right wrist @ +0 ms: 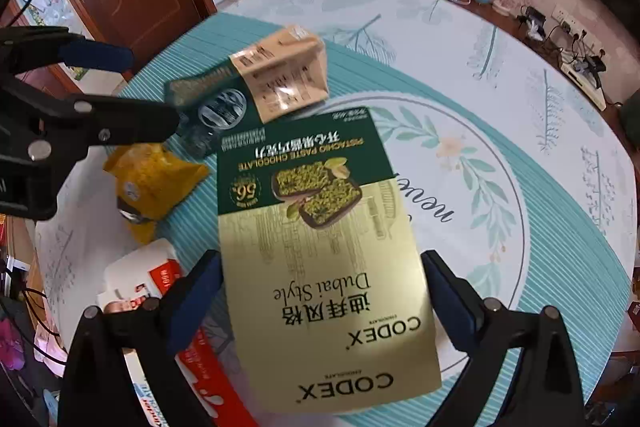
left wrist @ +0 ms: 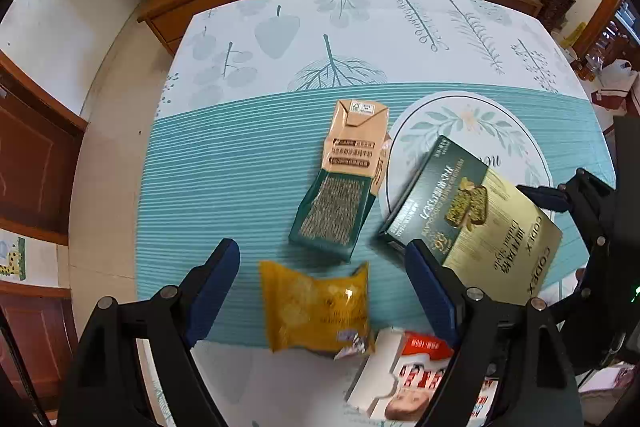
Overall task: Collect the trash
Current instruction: 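Grasp the tan-green milk carton with the left tool while the right tool grasps the green CODEX box, then carry the milk carton and CODEX box with both tools down over the black bin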
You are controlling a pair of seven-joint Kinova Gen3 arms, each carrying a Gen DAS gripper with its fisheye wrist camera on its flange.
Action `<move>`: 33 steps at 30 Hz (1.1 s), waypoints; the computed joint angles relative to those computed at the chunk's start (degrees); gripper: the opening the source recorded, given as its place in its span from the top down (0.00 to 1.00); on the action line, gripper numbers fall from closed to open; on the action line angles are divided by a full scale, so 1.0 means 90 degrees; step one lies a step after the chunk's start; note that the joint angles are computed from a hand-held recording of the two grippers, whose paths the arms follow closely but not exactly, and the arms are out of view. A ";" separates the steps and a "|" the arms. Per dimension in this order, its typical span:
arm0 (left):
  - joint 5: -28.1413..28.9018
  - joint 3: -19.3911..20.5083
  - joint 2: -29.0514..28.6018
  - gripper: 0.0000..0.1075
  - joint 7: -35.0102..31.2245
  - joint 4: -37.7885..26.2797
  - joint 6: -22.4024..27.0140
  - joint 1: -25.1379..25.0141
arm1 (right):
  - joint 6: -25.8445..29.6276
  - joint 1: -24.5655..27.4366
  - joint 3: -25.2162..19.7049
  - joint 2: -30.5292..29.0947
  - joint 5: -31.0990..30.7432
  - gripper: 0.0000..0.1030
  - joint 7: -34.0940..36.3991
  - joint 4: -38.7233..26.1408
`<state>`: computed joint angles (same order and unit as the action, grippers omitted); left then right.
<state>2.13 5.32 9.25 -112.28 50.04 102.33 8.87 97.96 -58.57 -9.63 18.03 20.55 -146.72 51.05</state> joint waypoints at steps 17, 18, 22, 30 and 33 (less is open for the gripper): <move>-0.0405 0.0031 0.0686 0.62 0.0856 -0.0240 -0.0053 0.0599 | -0.0423 0.0838 -0.0442 -0.1129 -0.0239 0.08 -0.1374 0.1437; -0.0374 0.0019 0.0682 0.63 0.0902 -0.0231 -0.0079 0.0579 | -0.0439 0.0875 -0.0473 -0.1163 -0.0218 0.08 -0.1432 0.1458; -0.0346 0.0004 0.0523 0.72 0.1019 -0.0044 -0.0351 0.0537 | -0.0512 0.1016 -0.0566 -0.1276 -0.0173 0.08 -0.1568 0.1488; -0.0105 0.0036 0.0143 0.72 0.0952 -0.0086 -0.0474 0.0317 | -0.0068 0.0636 -0.0753 -0.1149 0.0287 0.08 -0.2064 0.0976; 0.0077 0.0012 -0.0088 0.72 0.0872 -0.0120 -0.0451 0.0153 | 0.0199 0.0350 -0.0783 -0.1108 0.0512 0.08 -0.2308 0.0705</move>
